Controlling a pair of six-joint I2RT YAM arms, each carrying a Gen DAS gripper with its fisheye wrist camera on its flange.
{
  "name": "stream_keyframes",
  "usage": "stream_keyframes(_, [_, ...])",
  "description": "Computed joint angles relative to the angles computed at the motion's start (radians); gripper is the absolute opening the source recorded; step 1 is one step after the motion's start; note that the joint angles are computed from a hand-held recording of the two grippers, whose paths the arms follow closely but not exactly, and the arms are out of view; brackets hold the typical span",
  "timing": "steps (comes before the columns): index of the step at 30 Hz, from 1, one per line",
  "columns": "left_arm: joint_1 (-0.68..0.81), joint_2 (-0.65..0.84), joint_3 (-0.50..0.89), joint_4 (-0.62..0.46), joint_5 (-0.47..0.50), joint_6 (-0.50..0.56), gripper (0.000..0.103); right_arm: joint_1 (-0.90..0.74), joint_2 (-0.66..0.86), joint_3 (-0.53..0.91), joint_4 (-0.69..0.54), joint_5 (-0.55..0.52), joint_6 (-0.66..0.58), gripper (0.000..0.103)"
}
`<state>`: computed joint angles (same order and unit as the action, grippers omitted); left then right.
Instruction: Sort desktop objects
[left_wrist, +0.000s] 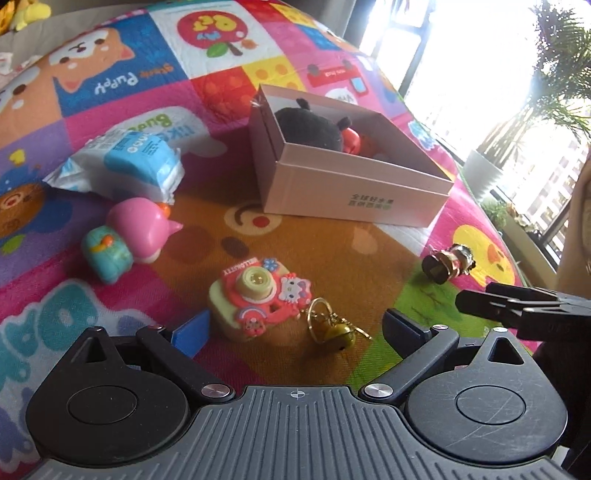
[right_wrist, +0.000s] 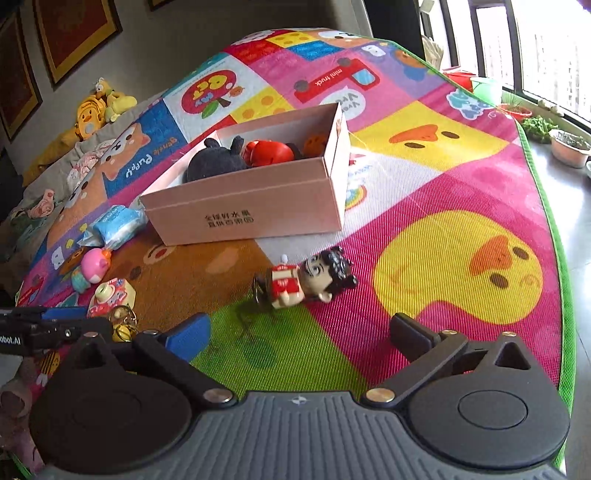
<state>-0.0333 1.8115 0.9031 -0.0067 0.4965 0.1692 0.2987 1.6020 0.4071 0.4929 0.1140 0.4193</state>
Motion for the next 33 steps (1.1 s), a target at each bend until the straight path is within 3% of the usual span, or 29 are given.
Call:
stream_keyframes(8, [-0.089, 0.123, 0.082, 0.118, -0.04, 0.034, 0.102, 0.049, 0.027, 0.04, -0.049, 0.074, 0.001, 0.103])
stream_keyframes(15, [-0.086, 0.076, -0.03, 0.251, -0.11, 0.13, 0.101, 0.063, 0.035, 0.039, -0.043, 0.099, 0.015, 0.103])
stream_keyframes(21, [-0.087, 0.1, -0.024, 0.266, -0.14, 0.136, 0.086, 0.106, 0.058, 0.089, -0.118, 0.165, -0.014, 0.103])
stream_keyframes(23, [-0.089, 0.099, -0.038, 0.297, -0.154, 0.138, 0.071, 0.113, 0.066, 0.098, -0.129, 0.179, -0.019, 0.103])
stream_keyframes(25, [-0.085, 0.093, -0.047, 0.306, -0.147, 0.149, 0.064, 0.119, 0.07, 0.107, -0.14, 0.189, -0.021, 0.103])
stream_keyframes(29, [-0.069, 0.071, -0.077, 0.309, -0.141, 0.158, 0.064, 0.11, 0.053, 0.08, -0.085, 0.146, -0.069, 0.103])
stream_keyframes(33, [-0.055, 0.048, -0.119, 0.33, -0.135, 0.169, 0.064, 0.163, 0.087, 0.101, -0.007, 0.321, -0.217, 0.103])
